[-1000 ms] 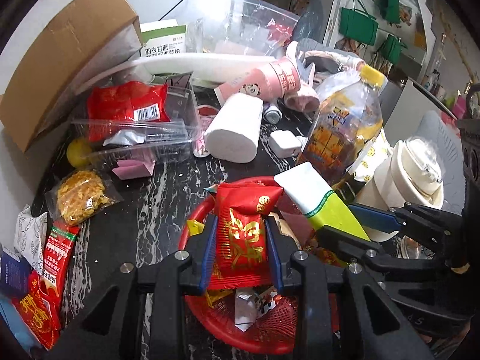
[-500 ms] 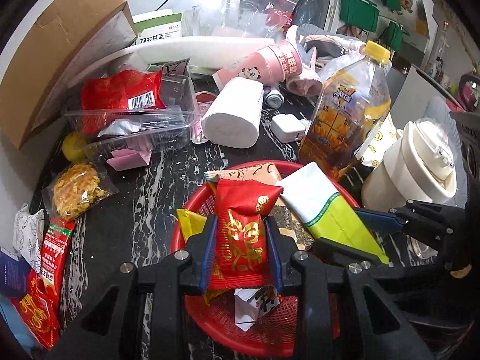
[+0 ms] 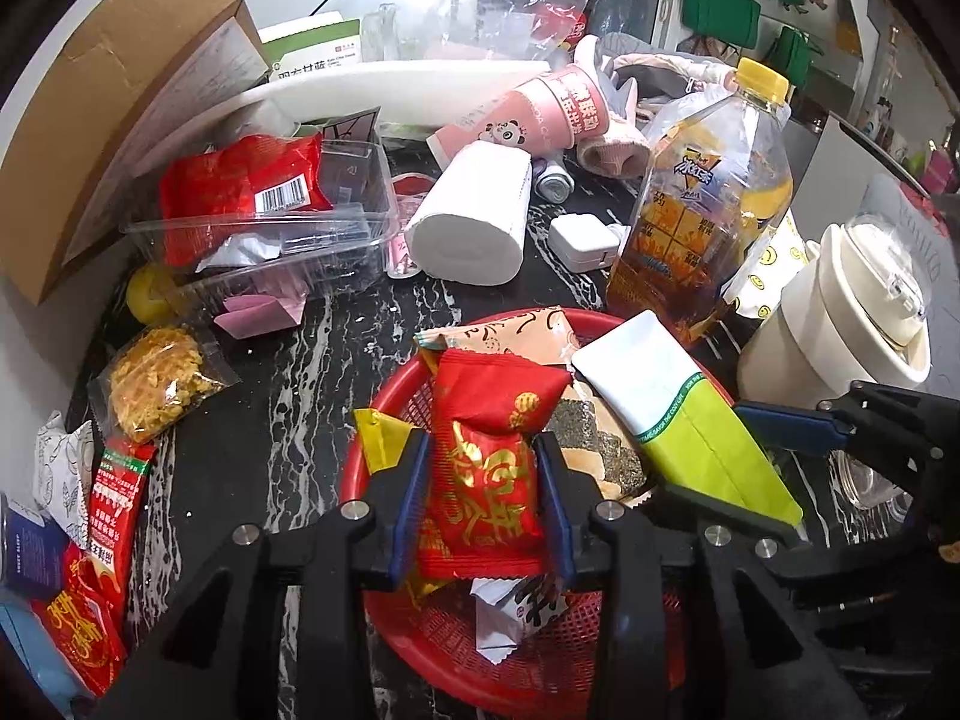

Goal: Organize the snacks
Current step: 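Open both grippers to drop the stick snack and red-gold packet into the basket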

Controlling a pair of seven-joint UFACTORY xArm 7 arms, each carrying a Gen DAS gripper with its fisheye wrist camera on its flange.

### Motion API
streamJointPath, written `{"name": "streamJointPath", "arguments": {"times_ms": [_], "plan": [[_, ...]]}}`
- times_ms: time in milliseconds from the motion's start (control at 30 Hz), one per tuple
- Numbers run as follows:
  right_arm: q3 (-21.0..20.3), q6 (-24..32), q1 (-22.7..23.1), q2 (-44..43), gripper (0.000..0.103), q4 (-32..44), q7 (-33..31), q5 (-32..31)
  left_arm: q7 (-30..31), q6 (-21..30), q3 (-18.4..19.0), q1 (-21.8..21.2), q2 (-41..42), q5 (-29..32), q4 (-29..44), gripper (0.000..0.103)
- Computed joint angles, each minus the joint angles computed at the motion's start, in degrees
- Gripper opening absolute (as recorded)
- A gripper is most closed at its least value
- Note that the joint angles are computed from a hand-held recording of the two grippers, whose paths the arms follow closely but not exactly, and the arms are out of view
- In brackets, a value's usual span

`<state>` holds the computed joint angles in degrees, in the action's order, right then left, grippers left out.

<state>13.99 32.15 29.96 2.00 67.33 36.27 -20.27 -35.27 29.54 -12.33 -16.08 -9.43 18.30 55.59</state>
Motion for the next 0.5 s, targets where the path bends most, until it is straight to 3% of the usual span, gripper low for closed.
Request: {"name": "streamJointPath", "arguments": {"times_ms": [167,333,400,467,500], "plan": [[0.07,0.66,0.06,-1.29,0.065,-0.49,2.61,-2.94,-5.55,0.53,-1.72,1.23,-1.16,6.74,-0.23,0.034],[0.58,-0.52,-0.52,-2.96,0.065,-1.95,2.91,-2.19,-4.33,0.91,-1.04,0.61,-2.21,4.61,-0.70,0.036],[0.74,-1.27,-0.75,-3.42,0.068,-2.66,3.19,-1.94,-4.52,2.38,-1.26,0.69,-2.15,4.32,-0.30,0.046],[0.85,-1.56,-0.98,-3.60,0.068,-3.14,3.19,-1.18,-6.05,3.38,-1.77,1.06,-2.43,5.69,-0.33,0.066],[0.91,-1.66,-1.07,-3.73,0.068,-3.40,3.37,-0.90,-7.13,3.33,-2.02,1.37,-2.92,6.83,-0.74,0.069]]}}
